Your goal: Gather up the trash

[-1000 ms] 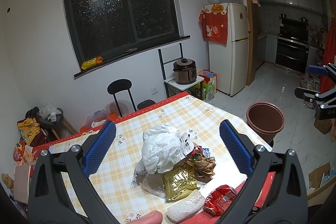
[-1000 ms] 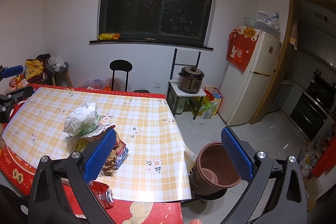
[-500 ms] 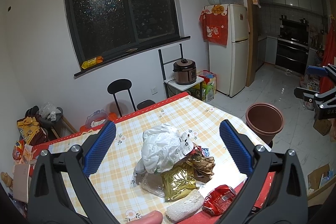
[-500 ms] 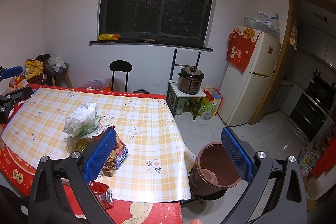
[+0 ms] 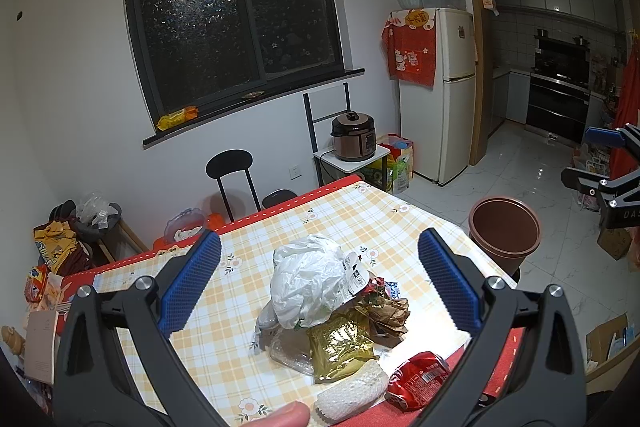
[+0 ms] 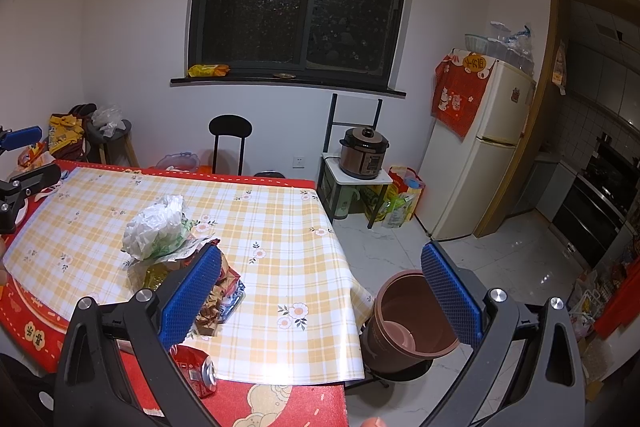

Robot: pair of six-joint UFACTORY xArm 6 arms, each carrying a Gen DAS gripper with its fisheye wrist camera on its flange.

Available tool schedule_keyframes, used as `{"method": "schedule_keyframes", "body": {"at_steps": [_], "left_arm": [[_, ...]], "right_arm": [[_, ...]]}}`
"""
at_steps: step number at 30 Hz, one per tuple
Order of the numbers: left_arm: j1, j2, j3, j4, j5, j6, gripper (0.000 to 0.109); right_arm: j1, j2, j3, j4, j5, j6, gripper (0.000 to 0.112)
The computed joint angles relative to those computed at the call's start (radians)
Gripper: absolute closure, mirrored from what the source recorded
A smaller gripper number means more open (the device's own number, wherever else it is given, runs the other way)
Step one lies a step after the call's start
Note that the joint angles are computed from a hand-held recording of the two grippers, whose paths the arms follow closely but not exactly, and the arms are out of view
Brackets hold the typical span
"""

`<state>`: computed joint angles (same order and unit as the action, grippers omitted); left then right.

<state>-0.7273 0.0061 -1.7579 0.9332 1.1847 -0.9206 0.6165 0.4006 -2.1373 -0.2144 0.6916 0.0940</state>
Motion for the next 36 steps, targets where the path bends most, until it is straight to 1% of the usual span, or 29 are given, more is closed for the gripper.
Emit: {"method": "schedule_keyframes", "body": {"at_steps": [9,22,25,28,31,34,36], "left_arm": [[0.001,0.001,-0.002,-0.002,0.001,0.003,0.011],[0.006,-0.011,0.012,-0.017,-0.010,-0.007,0.011],[0.019,-0.029,0.035,-0.050,-0.042,-0.013,0.011],[0.042,-0.063,0.090,-0.087,-0.098,-0.047,0.011],[0.057,-0.093,0.150,-0.079,-0.142,-0.093,0.011],[0.071,-0.130,0.223,-0.081,-0.180,-0.138,0.011],[0.075,-0.149,0.276,-0.080,-0.180,-0.171,0.011]], "right_arm": [[-0.003,-0.001,-0.001,0.010,0.001,-0.009,0.014],[0.008,-0.002,0.018,-0.004,-0.010,0.017,0.014],[0.010,0.002,0.016,0.004,-0.008,0.019,0.014],[0.010,0.010,0.022,0.023,-0.015,0.019,0.014],[0.012,0.012,0.048,0.072,-0.045,0.018,0.014],[0.012,0.001,0.125,0.122,-0.132,0.034,0.014],[0.015,0.001,0.167,0.166,-0.181,0.041,0.014]]}}
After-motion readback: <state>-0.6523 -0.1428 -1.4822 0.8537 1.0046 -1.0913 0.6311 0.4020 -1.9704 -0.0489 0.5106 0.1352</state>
